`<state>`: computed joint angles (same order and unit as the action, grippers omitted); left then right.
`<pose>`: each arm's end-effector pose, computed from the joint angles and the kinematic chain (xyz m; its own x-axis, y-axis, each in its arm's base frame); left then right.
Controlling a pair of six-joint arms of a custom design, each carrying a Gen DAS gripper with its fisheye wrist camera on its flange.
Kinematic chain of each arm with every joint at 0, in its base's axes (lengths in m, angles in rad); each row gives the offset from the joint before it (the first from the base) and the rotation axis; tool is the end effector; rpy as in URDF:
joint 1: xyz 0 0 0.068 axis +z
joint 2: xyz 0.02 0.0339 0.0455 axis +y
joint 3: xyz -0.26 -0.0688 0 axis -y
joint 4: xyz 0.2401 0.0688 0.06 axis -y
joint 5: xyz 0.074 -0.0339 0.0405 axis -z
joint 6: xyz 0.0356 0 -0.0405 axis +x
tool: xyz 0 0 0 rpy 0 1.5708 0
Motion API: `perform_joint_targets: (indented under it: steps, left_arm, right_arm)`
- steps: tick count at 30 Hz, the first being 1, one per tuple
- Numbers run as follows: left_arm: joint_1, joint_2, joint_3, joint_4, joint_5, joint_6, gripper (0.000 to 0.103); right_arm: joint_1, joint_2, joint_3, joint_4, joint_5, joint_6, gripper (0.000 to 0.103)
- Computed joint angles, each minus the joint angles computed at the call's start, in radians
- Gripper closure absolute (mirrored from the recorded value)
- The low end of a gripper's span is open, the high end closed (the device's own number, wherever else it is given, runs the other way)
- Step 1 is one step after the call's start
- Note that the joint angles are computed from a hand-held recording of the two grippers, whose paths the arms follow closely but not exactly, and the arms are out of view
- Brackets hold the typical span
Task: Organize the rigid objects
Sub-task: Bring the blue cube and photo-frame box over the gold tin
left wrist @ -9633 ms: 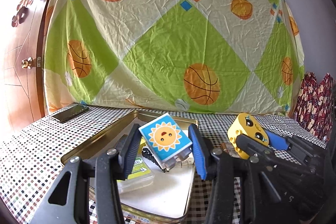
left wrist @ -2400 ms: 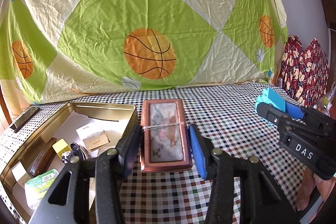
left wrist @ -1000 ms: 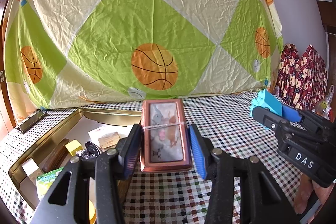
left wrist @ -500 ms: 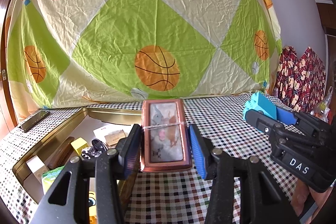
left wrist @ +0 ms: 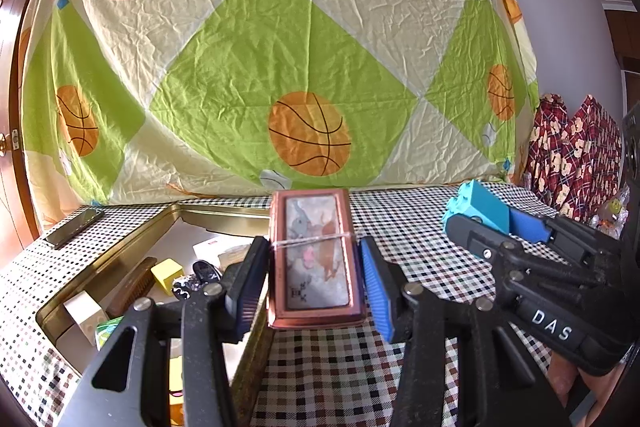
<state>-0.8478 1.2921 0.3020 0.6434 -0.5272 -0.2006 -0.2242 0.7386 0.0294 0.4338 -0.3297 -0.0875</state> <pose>0.1649 -0.1598 0.1600 -0.2871 0.0650 -0.9557 0.2834 0.9588 -0.0199 0.1514 -0.0227 0.1484 -0.2560 -0.0264 -0.9663 -0.1162 0.9932 0.0036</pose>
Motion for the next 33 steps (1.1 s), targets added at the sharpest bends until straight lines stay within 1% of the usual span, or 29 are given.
perform_joint_targets:
  steps: [5,13,20,33]
  left_arm:
    - [0.027,-0.047,-0.029,-0.015,0.016,-0.006,0.057]
    - [0.076,-0.107,-0.062,-0.034,0.061,-0.016,0.057]
    - [0.104,-0.144,-0.081,-0.049,0.085,-0.028,0.057]
    - [0.121,-0.188,-0.101,-0.070,0.092,-0.037,0.057]
  right_arm:
    - [0.046,0.012,0.006,0.000,0.026,0.015,0.054]
    - [0.176,0.008,0.004,0.003,0.129,0.030,0.054]
    - [0.243,0.015,0.003,0.015,0.186,0.048,0.054]
    - [0.340,0.046,0.004,0.049,0.250,0.065,0.054]
